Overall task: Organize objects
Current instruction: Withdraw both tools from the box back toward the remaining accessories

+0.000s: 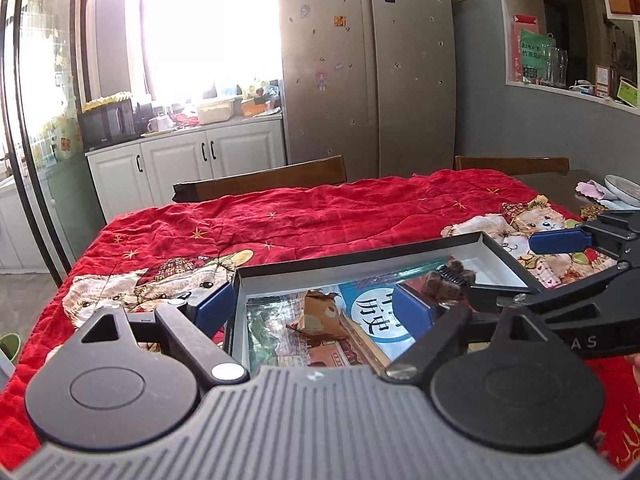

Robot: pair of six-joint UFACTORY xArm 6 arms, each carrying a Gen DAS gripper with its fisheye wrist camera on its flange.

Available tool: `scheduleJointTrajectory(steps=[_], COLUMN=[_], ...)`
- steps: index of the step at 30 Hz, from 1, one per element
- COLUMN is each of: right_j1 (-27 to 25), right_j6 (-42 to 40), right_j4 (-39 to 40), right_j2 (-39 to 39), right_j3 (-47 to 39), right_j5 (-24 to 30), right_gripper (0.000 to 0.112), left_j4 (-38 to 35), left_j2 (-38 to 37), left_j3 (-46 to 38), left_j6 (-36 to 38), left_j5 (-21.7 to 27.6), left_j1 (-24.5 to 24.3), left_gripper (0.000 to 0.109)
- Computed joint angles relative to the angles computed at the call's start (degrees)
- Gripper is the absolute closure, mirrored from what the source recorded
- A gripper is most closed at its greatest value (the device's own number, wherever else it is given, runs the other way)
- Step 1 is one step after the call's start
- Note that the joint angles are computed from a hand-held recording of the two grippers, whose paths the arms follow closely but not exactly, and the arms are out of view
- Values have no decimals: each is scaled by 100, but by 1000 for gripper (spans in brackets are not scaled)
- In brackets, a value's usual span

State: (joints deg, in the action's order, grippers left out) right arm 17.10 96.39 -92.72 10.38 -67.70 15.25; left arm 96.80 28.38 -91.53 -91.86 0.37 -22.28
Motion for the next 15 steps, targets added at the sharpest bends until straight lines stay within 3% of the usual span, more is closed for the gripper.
scheduleJointTrajectory(steps=[15], right_j1=[336], right_j6=[381], right_j4=[-477], right_j2=[-1200], right_j3=[1115], right_j5=[293], right_gripper=[28], left_j4=[2632], left_j2=[-950], left_j3=[741], left_j6=[-2331], left_j5=[93], left_j1=[-164], left_gripper=[14])
